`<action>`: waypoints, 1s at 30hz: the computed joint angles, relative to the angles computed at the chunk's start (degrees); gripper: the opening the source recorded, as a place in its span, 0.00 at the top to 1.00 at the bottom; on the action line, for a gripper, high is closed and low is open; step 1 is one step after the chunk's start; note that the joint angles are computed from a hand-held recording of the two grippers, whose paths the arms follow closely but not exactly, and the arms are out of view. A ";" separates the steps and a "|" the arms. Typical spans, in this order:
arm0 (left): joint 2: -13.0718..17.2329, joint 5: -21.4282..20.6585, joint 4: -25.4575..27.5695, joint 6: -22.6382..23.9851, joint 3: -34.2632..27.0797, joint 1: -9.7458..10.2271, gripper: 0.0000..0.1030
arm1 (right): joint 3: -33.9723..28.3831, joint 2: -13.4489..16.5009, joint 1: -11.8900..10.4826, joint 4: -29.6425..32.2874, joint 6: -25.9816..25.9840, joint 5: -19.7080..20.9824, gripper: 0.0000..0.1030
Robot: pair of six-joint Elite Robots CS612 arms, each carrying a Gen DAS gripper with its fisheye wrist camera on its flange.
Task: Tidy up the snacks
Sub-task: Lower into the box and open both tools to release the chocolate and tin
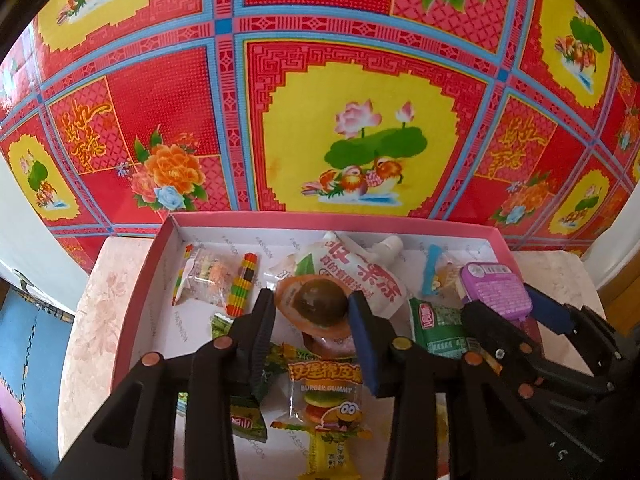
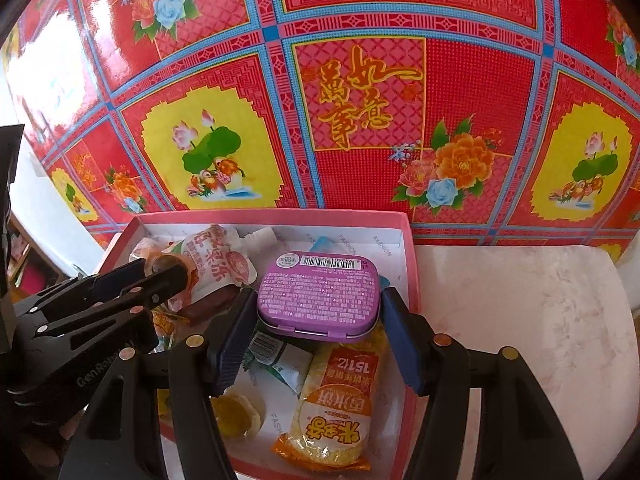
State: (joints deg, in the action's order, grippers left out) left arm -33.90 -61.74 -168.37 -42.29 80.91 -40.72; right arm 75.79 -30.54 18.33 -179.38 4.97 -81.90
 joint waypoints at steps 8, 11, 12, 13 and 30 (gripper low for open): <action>-1.34 1.01 1.17 -1.49 1.19 -0.65 0.38 | 1.90 -0.95 -0.30 -3.12 0.86 0.64 0.37; -2.00 1.26 0.70 -2.35 2.13 -0.93 0.34 | 2.93 -1.54 -0.42 -4.29 1.06 0.62 0.34; -2.25 1.43 0.57 -2.58 2.48 -1.06 0.34 | 3.16 -1.68 -0.42 -4.60 1.14 0.64 0.33; -2.48 1.63 0.39 -2.74 2.85 -1.18 0.34 | 3.33 -1.79 -0.41 -4.83 1.18 0.72 0.33; -6.03 3.50 -0.89 -3.98 8.05 -3.11 0.30 | 9.03 -5.01 -0.03 -9.46 1.94 1.16 0.29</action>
